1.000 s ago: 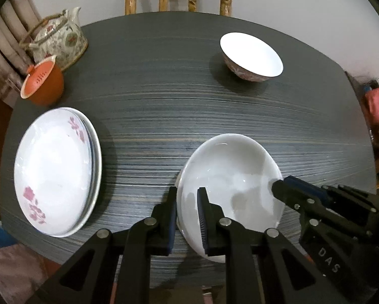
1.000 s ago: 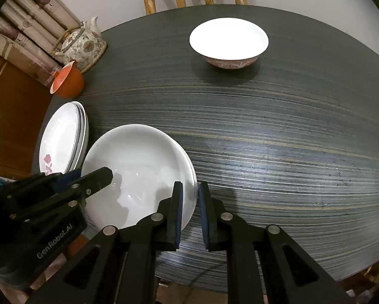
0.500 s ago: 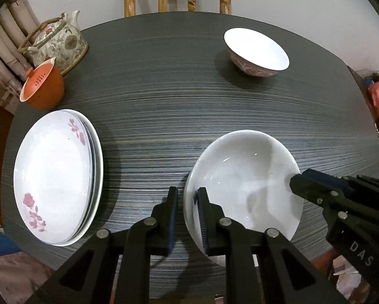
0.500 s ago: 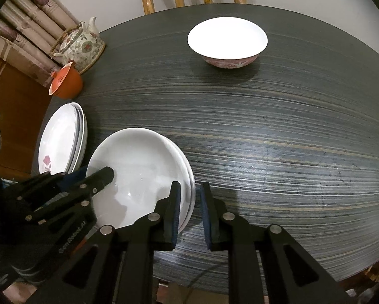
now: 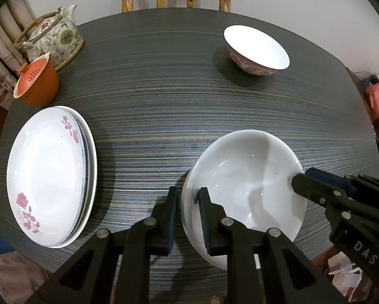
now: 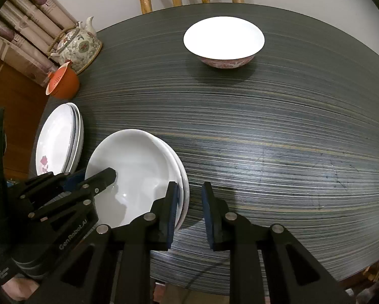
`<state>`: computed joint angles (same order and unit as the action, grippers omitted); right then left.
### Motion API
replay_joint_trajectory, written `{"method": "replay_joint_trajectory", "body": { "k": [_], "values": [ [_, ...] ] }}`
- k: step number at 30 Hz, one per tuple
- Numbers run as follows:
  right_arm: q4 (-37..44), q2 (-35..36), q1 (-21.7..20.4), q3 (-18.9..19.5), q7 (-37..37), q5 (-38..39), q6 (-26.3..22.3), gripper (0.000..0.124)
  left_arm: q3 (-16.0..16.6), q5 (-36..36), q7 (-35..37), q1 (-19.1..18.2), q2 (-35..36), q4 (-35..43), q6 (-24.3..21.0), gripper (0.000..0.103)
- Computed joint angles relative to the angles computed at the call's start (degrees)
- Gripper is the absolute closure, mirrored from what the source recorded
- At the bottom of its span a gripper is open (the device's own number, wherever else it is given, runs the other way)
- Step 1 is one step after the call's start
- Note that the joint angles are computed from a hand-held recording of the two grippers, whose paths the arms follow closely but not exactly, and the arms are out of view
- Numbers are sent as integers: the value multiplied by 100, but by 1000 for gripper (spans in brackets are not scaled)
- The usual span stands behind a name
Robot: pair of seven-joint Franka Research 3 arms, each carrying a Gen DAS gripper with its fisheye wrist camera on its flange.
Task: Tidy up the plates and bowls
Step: 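Open both grippers to release the stacked bowl, then move both grippers to the pink-patterned white bowl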
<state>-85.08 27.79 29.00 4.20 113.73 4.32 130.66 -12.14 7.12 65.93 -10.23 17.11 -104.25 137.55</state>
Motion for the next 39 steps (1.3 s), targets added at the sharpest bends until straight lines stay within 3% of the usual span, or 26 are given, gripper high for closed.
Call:
{"method": "replay_joint_trajectory", "body": {
  "k": [14,23,30,39],
  "values": [
    [153,-6,-45,-32,-187,-58,23,104,-7,-402,424,208,-34,264,-69,82],
    [345,141,-239,-129,-362,-56,-26,104,40,-399,330,207,471,1041,-79,82],
    [872,484,-420,-237,-408,-64,-216,104,51,-441,93,205,1322,2287,-427,82],
    [2258,1345,-590,-320,-490,-25,-607,104,64,-441,201,-10,2884,4831,-1524,82]
  ]
}}
